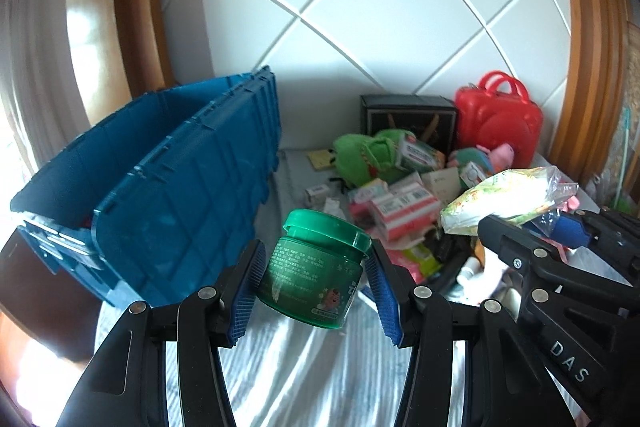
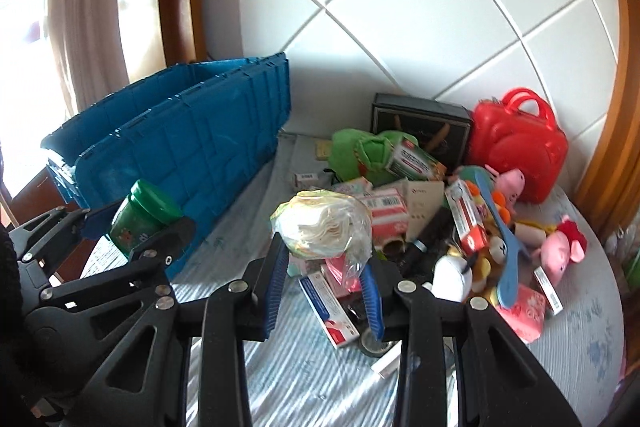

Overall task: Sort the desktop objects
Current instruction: 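Carry the green jar with left tool while right tool carries wipes pack to crate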

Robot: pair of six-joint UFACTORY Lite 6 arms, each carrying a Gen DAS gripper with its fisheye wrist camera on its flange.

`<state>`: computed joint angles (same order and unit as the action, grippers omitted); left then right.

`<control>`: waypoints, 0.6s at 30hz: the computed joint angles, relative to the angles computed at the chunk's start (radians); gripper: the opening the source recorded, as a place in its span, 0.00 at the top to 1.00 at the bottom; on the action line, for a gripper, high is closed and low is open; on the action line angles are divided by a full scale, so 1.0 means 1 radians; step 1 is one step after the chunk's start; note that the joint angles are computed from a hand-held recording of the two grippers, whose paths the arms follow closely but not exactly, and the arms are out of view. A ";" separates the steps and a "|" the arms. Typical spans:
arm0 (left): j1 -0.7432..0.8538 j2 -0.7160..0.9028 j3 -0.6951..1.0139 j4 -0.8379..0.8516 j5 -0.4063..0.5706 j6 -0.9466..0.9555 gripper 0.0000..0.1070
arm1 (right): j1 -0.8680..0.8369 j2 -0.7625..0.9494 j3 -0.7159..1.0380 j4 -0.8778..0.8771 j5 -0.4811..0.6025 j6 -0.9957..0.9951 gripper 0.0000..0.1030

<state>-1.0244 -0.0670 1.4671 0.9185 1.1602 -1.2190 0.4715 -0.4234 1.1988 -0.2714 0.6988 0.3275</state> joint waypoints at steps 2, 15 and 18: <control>0.034 -0.041 -0.014 0.000 -0.013 0.024 0.52 | 0.078 0.041 0.056 -0.095 0.026 0.094 0.67; 0.663 -0.302 0.015 -0.340 -0.305 0.629 0.52 | 0.514 0.655 0.860 -0.472 0.286 0.412 0.67; 0.941 -0.298 0.048 -0.611 -0.389 0.927 0.52 | 0.558 0.881 1.174 -0.469 0.329 0.365 0.67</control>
<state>-0.0831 -0.3655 1.5156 0.3079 0.7711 -0.2925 1.0293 0.4572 2.3727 -0.7403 1.0277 0.6923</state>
